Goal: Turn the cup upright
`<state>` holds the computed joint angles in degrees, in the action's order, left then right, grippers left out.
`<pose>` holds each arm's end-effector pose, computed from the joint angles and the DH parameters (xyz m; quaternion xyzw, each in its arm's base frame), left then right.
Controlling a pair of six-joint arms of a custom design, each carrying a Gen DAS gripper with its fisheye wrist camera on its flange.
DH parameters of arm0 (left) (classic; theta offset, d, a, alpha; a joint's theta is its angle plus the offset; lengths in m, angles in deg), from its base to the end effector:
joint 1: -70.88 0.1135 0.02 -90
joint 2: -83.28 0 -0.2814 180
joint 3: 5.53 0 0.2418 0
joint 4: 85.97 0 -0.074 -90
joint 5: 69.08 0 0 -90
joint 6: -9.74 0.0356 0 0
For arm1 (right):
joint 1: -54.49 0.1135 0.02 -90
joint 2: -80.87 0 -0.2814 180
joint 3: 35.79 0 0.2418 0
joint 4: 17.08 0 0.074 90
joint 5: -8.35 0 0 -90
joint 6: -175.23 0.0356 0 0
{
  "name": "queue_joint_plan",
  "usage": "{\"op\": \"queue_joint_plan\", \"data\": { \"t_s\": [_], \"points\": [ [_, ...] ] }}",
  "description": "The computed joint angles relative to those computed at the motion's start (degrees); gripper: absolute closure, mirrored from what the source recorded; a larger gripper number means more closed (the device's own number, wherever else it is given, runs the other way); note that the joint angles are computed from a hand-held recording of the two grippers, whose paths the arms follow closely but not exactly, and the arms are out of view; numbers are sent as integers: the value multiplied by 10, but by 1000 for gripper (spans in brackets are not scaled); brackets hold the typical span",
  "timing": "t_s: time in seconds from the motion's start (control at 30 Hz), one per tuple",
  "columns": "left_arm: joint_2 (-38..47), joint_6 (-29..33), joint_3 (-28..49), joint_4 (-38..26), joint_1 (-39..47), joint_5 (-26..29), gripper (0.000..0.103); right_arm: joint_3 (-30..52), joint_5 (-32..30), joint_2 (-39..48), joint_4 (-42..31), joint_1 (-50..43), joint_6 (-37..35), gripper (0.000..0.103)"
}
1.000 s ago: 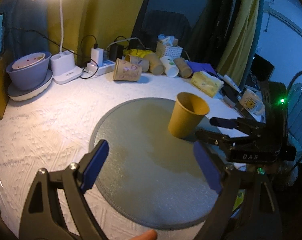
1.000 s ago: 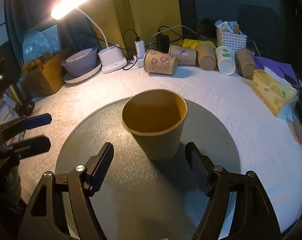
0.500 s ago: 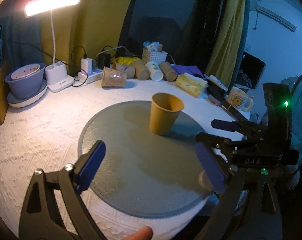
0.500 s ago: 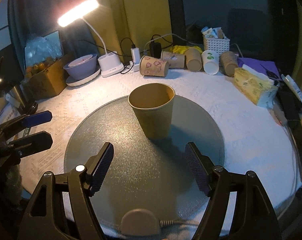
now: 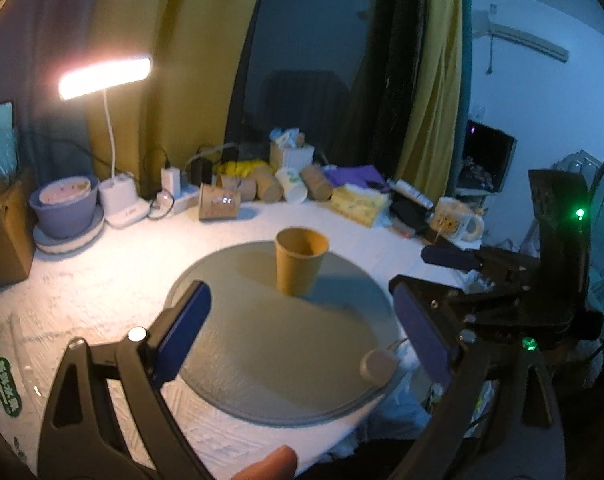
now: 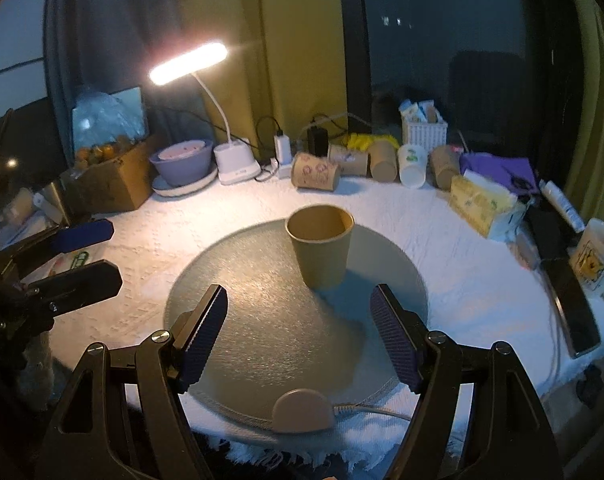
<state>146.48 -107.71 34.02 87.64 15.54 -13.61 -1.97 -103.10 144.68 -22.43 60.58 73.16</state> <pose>0.1327 -0.1564 0.2159 0.0554 0.8385 -0.1227 0.5280 0.1902 0.0334 0.1832 -0.2221 0.8484 0.1416 0.4591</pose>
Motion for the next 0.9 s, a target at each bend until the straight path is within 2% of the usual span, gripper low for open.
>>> {"op": "queue_joint_plan", "data": {
  "t_s": [0.27, 0.5, 0.7, 0.9],
  "points": [
    [-53, 7, 12, -28, -74, -90, 9, 7, 17, -165, -116, -2, -3, 26],
    [-81, 20, 21, -35, -134, -163, 9, 28, 29, -268, -201, 1, -1, 26],
    [-113, 15, 18, -49, -191, -245, 9, 44, 9, -324, -256, -22, -1, 26],
    [-128, -12, 20, -78, -203, -286, 9, 51, -8, -343, -272, -43, -1, 26]
  ]
}}
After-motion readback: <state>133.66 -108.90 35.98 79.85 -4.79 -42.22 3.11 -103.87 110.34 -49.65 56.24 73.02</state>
